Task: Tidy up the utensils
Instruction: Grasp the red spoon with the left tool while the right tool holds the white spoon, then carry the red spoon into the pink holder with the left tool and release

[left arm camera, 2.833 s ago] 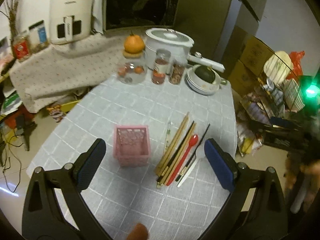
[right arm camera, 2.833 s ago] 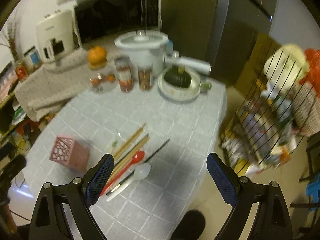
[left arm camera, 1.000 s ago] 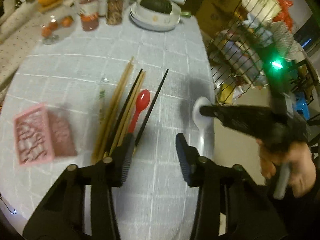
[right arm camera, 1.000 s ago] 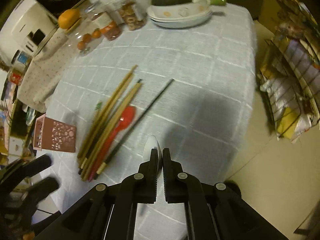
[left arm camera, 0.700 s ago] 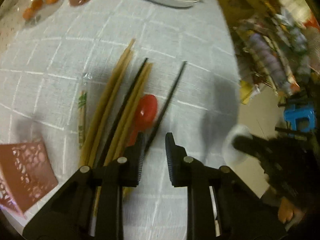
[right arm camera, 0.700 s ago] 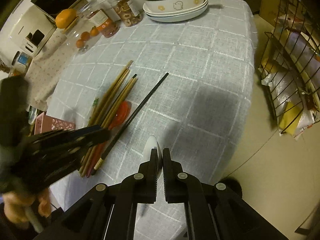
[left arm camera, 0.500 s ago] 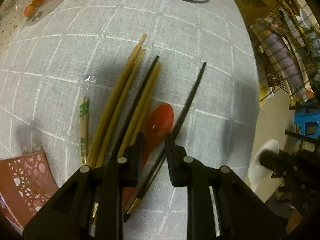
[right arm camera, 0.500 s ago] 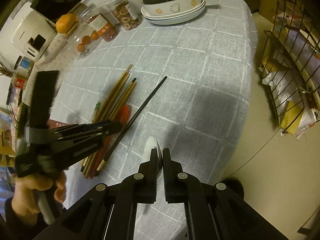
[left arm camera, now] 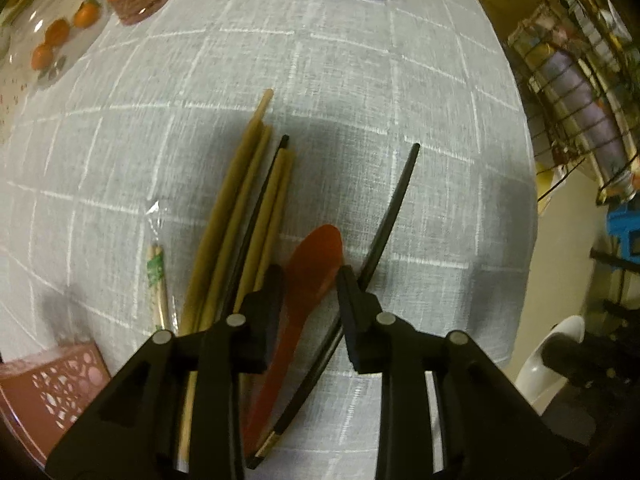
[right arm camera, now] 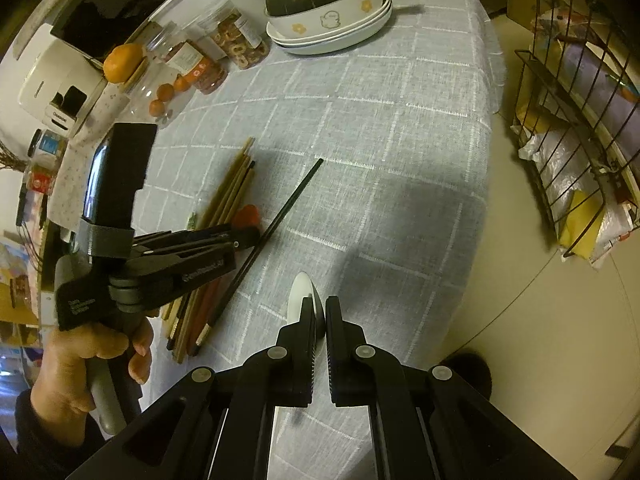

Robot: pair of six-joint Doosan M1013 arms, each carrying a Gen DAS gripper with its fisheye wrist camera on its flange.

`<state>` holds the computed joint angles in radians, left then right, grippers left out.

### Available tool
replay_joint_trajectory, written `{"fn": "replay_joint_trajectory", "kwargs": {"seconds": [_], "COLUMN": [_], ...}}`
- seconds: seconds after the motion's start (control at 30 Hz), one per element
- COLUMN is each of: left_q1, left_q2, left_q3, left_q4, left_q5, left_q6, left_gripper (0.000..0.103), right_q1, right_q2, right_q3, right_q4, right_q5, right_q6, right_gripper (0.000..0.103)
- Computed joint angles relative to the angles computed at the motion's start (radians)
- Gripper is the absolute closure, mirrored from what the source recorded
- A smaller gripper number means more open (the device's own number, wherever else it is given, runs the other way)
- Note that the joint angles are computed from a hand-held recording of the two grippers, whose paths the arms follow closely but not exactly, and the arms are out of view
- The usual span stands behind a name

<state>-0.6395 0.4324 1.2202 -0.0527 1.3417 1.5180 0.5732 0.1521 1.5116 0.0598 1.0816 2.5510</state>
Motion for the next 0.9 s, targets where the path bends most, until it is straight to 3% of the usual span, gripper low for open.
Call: {"fn": "replay_joint_trajectory", "kwargs": {"seconds": [0.1,0.13,0.17,0.2,0.5,0.9], "left_q1": [-0.011,-0.012,-0.010,-0.012,0.013,0.126], "left_q2": [-0.001,-0.001,-0.003,-0.003,-0.096,-0.293], "left_q3": [0.001,0.001,0.001,0.001,0.066,0.209], "left_q4": [0.029,0.034,0.033,0.031,-0.002,-0.278], "left_q5": [-0.008,-0.013,-0.015,-0.017,-0.158,-0.526], "left_q6": [0.015,0.011,0.004,-0.011,-0.002,0.126], "left_gripper": [0.076,0.081,0.095,0.097,0.097,0.097], "right_q1": [0.002,0.002,0.002,0.003,0.021,0.099], "right_q2": [0.000,0.000,0.000,0.000,-0.008,0.017], "right_q3": [-0.001,-0.001,-0.001,-0.002,-0.020,-0.127], "right_q4": [-0.002,-0.002,-0.003,-0.006,-0.067,-0.276], "right_q5": [0.000,0.000,0.001,0.001,-0.008,0.012], "right_q6": [0.003,0.004,0.005,0.007,0.035,0.093], "right_gripper": [0.098,0.098,0.098,0.098,0.098,0.098]}}
